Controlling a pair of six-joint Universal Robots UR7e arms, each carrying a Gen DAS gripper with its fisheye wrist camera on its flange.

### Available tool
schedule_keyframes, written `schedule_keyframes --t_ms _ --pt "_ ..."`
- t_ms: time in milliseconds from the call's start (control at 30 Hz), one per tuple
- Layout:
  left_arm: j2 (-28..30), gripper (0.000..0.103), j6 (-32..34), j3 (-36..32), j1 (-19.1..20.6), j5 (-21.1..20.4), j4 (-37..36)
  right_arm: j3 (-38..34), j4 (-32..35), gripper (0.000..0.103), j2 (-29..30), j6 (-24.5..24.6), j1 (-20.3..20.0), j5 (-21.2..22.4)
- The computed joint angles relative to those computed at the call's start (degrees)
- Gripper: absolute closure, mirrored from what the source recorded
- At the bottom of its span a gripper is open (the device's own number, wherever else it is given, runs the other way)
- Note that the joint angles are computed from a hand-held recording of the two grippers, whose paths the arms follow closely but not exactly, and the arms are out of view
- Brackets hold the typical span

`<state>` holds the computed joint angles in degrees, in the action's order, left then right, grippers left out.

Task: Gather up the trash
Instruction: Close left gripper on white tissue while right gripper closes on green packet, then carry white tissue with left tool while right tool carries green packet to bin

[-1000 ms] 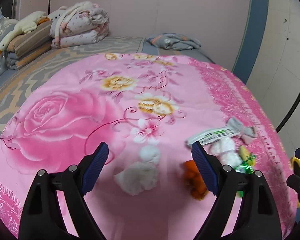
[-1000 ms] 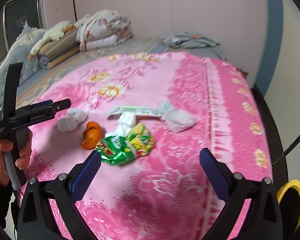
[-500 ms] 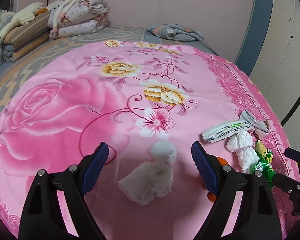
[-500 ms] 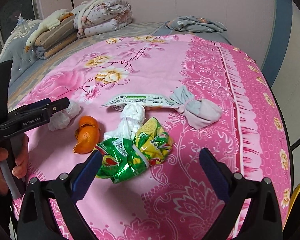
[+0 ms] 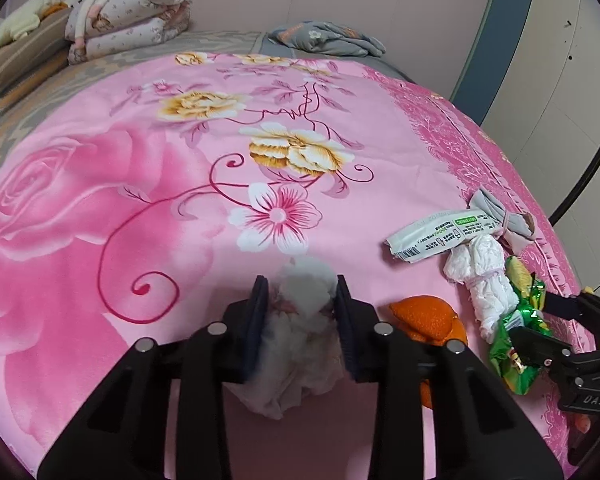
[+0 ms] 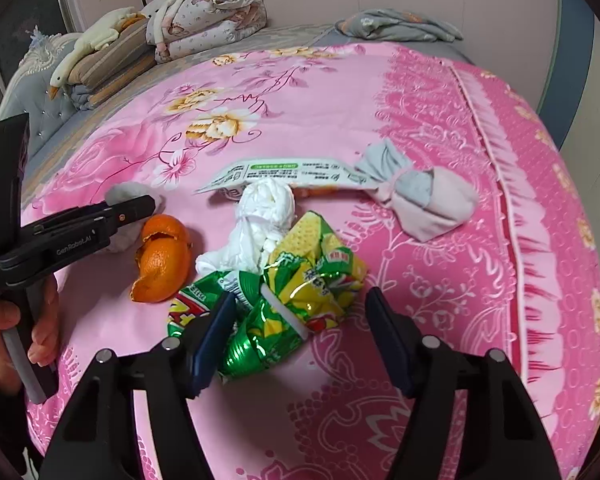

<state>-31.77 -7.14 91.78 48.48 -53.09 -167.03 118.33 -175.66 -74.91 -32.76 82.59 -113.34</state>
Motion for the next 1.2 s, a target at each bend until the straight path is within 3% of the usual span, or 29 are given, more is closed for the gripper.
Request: schedule_keyframes --t_ms 633,1200 --pt "-1.5 0.079 0.2 2.8 -0.4 -1.6 -5.2 2.5 -2.7 0.055 -2.4 -1.7 0.6 2.0" --pt "-4.9 0.079 -0.6 7.5 -5.7 -1.0 -7.5 7.7 -1.9 0.056 -13.0 -0.8 0.6 6.6"
